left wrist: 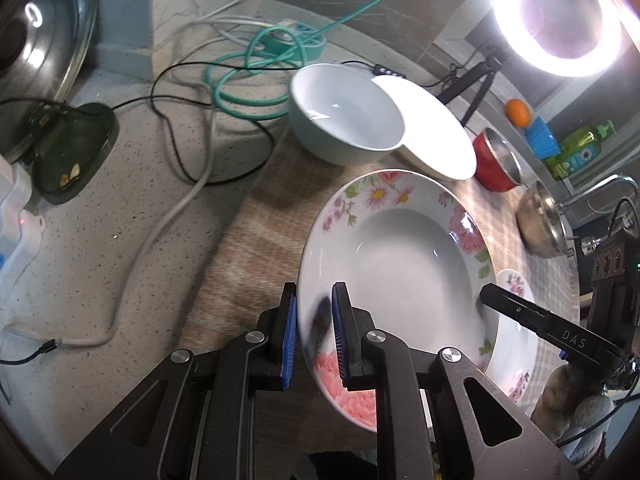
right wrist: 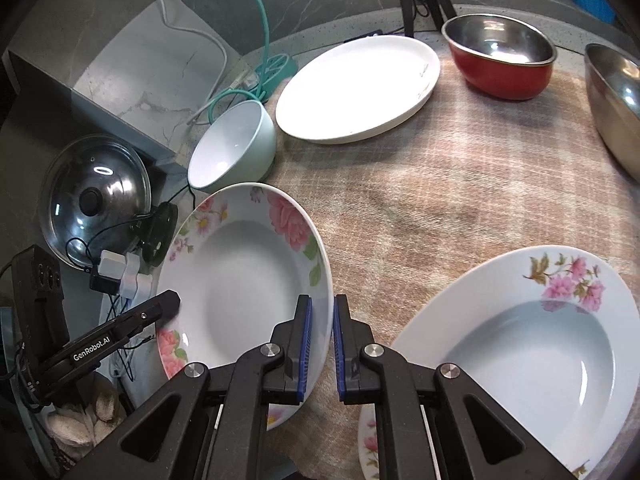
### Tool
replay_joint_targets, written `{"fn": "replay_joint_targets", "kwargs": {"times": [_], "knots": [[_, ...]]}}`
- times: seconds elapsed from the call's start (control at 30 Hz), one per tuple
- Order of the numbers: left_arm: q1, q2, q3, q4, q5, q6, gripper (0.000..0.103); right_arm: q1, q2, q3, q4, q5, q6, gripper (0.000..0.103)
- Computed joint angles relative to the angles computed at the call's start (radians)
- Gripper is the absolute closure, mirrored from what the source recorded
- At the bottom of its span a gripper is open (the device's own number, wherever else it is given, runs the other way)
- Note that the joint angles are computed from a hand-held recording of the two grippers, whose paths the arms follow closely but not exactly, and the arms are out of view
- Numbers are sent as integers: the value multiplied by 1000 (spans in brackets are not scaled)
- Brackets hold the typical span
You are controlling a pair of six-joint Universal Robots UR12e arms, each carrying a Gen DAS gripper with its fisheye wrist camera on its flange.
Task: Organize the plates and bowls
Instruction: 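Lift the rose-pattern plate and carry it over the pink-flower plate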
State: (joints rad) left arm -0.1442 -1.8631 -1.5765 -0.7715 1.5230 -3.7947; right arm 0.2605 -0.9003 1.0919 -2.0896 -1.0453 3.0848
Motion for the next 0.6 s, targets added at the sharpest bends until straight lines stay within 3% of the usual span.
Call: {"fn": "replay_joint_targets", "kwargs": {"times": [0.6], "knots": [[-63, -75, 113, -23, -50, 97, 88, -78, -98, 153, -117, -26, 87, 94]]}}
